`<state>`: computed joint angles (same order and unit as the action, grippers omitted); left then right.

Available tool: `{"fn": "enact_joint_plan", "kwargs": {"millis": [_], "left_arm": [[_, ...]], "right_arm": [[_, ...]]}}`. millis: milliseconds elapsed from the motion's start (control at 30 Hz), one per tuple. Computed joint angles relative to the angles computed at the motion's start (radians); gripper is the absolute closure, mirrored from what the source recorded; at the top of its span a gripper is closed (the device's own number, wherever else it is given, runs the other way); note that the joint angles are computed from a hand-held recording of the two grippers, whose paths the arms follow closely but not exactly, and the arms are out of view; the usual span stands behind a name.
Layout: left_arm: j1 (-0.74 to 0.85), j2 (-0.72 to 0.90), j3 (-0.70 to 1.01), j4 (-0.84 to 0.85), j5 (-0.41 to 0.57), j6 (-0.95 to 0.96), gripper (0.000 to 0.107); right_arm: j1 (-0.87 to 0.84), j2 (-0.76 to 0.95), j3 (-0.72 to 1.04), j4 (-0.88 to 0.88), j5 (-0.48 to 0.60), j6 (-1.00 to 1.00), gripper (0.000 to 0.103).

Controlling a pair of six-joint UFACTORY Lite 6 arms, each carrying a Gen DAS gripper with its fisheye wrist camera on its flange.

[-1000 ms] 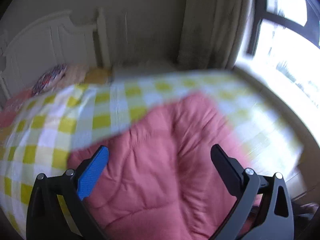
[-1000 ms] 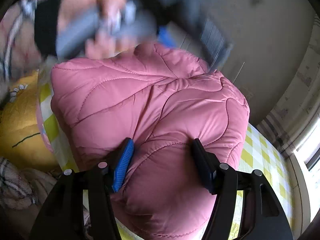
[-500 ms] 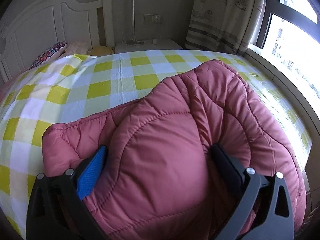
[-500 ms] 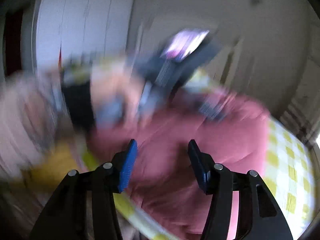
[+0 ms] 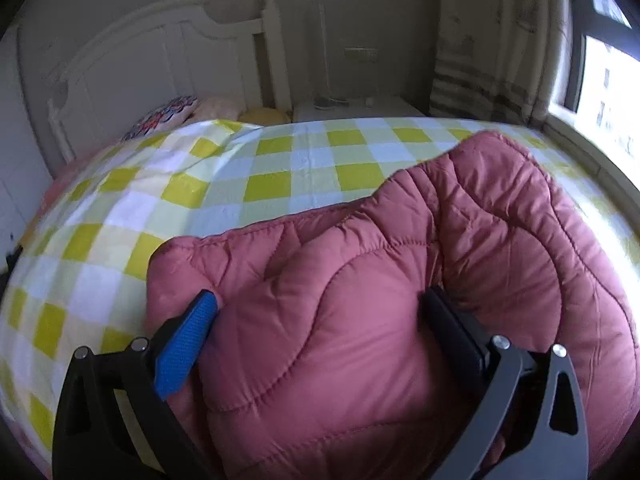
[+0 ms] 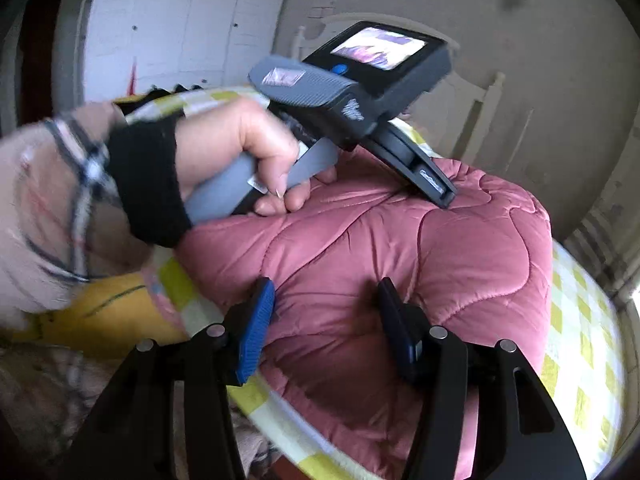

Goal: Fold large clothes

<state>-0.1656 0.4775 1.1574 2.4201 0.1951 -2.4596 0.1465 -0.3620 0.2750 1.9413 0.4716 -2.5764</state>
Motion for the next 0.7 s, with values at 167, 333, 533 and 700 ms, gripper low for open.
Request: {"fn": "enact_joint_plan", "kwargs": {"millis": [167,333,533,700], "left_arm": [[0.013,-0.014,-0.017,0.119,-0.001,-0.111,0.006],[0.016,-0.013,-0.024,0.198,0.01,-0.192,0.006],[0.034,-0.009,-0.024,0.314,0.006,-0.32,0.006],[0.023,-0.019,-0.036,0.255,0.019,-0.266,0.006]], "right_arm": [[-0.368,0.005,0.171,-0.259,0.256,0.274,0.048],[-0.393,0.496,0.539,-0.374,0.214,0.448,0.048],[-0.433,0.626,0.796,-0.598,0.291,0.631,0.048],[-0.371,0.867,1.203,-0.646,0.235,0.878,0.048]]}}
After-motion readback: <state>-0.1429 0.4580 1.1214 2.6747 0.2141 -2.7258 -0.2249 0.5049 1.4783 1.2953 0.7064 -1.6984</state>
